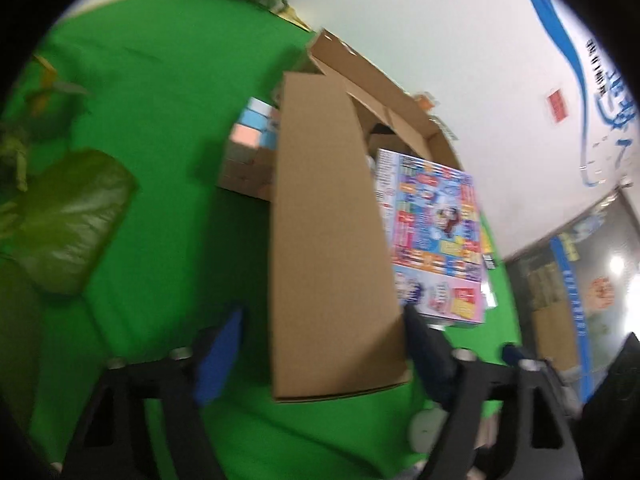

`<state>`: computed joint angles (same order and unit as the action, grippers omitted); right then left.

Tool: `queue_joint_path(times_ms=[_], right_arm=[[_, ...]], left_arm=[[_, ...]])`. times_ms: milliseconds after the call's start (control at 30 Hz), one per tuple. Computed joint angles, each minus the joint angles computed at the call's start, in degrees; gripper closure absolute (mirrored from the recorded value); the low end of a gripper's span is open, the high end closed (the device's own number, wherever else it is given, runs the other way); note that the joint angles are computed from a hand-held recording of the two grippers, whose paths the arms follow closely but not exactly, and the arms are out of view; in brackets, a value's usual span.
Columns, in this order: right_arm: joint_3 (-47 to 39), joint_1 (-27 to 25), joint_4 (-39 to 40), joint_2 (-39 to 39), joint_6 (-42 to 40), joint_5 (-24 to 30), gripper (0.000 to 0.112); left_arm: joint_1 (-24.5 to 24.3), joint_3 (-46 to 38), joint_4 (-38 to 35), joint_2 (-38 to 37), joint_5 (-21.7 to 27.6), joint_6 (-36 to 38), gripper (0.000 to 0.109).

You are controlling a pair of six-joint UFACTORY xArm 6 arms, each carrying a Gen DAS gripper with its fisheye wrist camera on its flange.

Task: Organize rigid objects
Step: 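Grasp the long cardboard insert's rim with both grippers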

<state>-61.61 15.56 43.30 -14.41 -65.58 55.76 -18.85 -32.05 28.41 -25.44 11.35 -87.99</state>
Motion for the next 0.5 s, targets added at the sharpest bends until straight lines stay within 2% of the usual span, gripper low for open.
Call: queue_joint_path(times_ms=[33,200,300,333,367,433,500], right_arm=[[-0.4,1.2,-0.4,0.3,0.2,0.6,0.01],[-2.1,5.0,-2.2,2.6,3.5,1.9,0.011],[-3.1,6.5,-3.2,4.1,5.3,1.9,0.014],[-3.4,6.4,-3.3,4.4,5.7,2.5,0.015],[-3.6,6.1,-3.3,4.6,5.8,3.4,0.015],[-3.9,5.0,-4.0,4.7,5.4,5.3,0.015],[-3.8,3.0,-5.4,4.4,4.8,7.0,0.015]], left_arm=[[-0.2,-0.1,-1.4,0.3,-1.0,2.1,0.05],[-2.1,-4.2,7.2,0.5,6.6,0.1,0.05],[-3.9,-6.7,10.8,0.2,10.3,1.5,0.051],[-4.4,-7.4,10.5,0.3,10.4,3.9,0.051],[-4.4,-7.3,9.0,0.3,9.0,7.3,0.057],[-4.7,-7.8,6.2,1.3,6.1,13.4,0.058],[-4.8,-7.4,8.9,1.2,4.2,12.5,0.058]])
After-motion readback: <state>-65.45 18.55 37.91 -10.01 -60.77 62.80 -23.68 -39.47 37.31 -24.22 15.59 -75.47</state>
